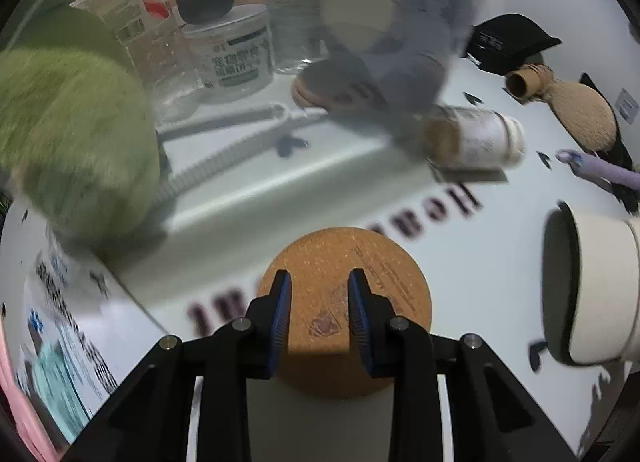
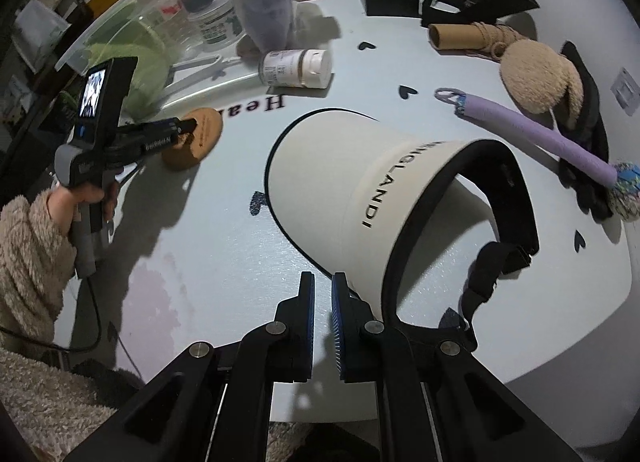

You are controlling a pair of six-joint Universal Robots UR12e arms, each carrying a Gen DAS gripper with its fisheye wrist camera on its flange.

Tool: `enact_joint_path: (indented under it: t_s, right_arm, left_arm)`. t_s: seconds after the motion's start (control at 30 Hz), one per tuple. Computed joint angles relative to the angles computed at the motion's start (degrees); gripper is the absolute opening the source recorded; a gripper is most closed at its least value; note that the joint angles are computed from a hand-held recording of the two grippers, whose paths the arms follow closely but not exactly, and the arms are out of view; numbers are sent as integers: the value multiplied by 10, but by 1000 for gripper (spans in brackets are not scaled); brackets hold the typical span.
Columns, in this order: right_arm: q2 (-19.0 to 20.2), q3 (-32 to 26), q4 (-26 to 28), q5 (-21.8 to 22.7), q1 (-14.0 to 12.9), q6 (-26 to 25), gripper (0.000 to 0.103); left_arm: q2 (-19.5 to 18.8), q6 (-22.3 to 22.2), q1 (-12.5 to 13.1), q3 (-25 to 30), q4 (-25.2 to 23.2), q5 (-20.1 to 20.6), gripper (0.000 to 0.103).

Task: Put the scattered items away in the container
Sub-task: 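Close the left gripper on the rim of the cork coaster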

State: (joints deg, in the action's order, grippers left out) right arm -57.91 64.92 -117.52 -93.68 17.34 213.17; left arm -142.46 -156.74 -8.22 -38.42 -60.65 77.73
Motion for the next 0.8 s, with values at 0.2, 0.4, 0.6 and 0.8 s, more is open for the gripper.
enact_joint_path:
  t_s: [0.2, 0.4, 0.6, 0.8]
  right_arm:
    - [0, 3, -13, 25, -4, -31, 10]
    - [-2, 10, -29, 56, -10, -57, 10]
    - [-6, 17, -41, 72, -14, -84, 10]
    - [-15, 31, -36, 67, -19, -107, 10]
  left_arm:
    - [64, 15, -2, -116, 45, -3, 30]
    - [125, 50, -3, -219, 52, -17, 22]
    - [123, -36, 7, -200, 73, -36, 21]
    - [40, -136, 9, -49, 58, -19, 71]
